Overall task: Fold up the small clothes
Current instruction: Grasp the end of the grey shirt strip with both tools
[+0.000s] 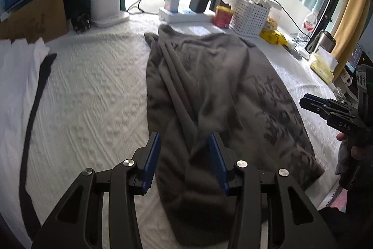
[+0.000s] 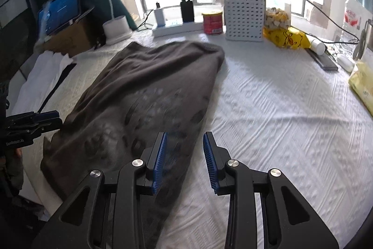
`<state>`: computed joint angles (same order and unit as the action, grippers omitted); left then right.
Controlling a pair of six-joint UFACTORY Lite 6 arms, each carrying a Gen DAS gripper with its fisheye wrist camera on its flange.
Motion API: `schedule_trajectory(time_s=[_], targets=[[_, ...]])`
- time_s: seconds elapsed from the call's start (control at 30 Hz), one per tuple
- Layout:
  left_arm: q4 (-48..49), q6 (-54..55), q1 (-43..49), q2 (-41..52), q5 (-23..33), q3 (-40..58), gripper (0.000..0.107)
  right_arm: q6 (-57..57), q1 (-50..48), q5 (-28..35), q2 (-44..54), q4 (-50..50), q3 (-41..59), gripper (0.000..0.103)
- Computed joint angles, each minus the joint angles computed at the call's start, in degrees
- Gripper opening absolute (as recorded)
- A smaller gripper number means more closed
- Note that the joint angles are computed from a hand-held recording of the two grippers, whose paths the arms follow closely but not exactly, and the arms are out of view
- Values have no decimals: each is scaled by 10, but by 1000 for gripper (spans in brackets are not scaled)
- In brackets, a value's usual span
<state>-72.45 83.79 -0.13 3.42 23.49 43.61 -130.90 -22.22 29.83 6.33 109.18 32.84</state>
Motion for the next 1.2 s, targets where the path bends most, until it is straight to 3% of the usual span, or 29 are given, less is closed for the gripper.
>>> schedule_trajectory(time_s=[0.1,0.17,0.4,0.47,0.53,0.8,0.93,1.0,1.03,1.1,1.2], targets=[[-33,40,19,-18,42,-34,43,-5,0,4,-8,-8,-27,40],[-44,61,17,-30,47,-54,43,-20,0,5,-17,2,-49,62],[-91,136,-1,-60,36,-107,40,-80,-4,7,-57,55,-123,63],[-93,150,4,-67,42,-117,14,-85,-18,22,-67,47,-141,63],[-99,169,5,-95,48,-136,7,-81,-34,36,-76,31,-155,63],[-21,95,57,-200,101,-175,6,-81,-67,55,-122,-5,-205,62],[-34,102,51,-192,88,-193,6,-85,-76,63,-149,-11,-235,48],[-43,107,59,-181,92,-196,6,-82,-81,69,-157,-17,-246,36],[-42,109,64,-182,94,-199,6,-72,-88,78,-154,-31,-248,23],[-44,112,65,-180,93,-202,6,-80,-98,90,-161,-32,-262,22],[-35,109,57,-191,81,-208,6,-75,-122,102,-159,-63,-263,13]])
